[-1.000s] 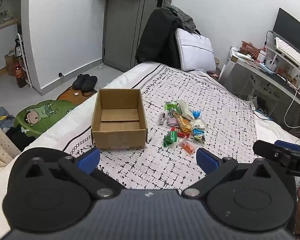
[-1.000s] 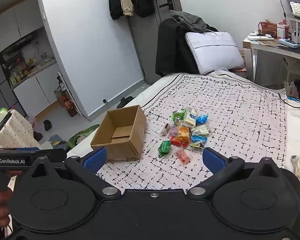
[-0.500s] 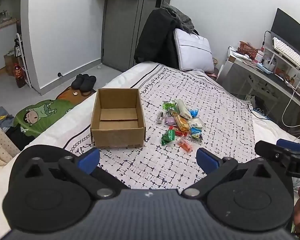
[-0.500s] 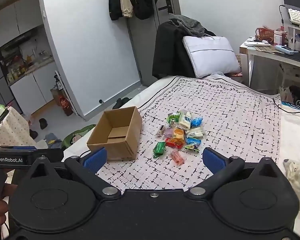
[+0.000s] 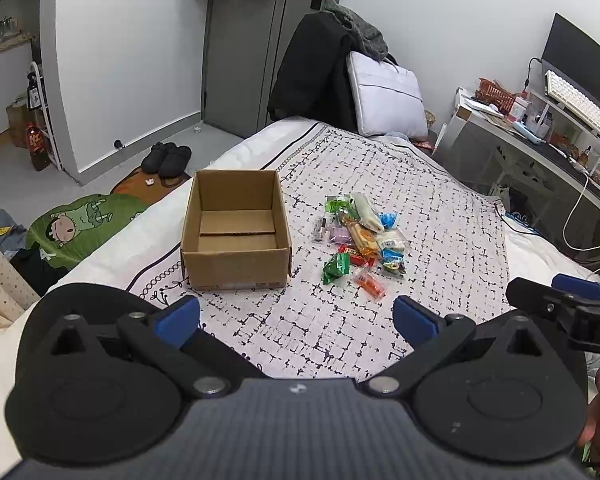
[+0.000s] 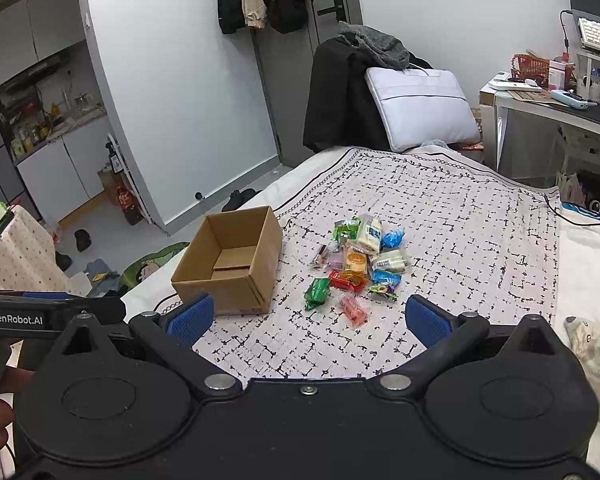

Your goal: Organize snacks

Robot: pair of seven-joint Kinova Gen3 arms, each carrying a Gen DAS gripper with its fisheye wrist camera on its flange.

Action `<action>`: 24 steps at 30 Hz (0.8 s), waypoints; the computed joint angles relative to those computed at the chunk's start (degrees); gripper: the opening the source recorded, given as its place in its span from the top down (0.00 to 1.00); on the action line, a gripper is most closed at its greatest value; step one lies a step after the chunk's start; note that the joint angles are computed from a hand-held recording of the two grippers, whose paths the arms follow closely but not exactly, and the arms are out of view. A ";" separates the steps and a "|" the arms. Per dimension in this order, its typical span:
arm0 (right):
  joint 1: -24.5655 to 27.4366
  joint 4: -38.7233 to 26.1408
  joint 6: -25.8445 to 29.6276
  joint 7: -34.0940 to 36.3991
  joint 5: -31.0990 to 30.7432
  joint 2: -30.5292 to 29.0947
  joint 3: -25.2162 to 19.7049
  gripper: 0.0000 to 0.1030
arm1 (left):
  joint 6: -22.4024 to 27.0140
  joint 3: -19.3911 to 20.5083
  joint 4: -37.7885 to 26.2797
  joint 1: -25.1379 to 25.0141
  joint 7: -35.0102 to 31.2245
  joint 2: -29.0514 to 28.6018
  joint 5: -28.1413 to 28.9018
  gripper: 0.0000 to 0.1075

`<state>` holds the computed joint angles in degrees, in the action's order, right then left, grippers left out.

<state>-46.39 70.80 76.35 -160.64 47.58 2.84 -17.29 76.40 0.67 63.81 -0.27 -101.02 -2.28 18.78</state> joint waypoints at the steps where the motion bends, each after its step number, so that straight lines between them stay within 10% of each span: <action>1: -0.03 -0.07 0.04 0.06 0.01 0.04 -0.02 0.00 | 0.42 -0.02 -0.33 -0.04 0.29 0.21 -0.10 0.05; 24: -0.89 -0.91 0.84 0.60 0.26 0.48 0.31 0.00 | 0.06 -0.55 0.36 -0.65 -0.30 -0.39 0.94 0.05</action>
<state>-47.28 69.89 77.19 -160.04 47.84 3.32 -16.97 76.46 0.12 64.17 -0.93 -101.32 -2.67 19.72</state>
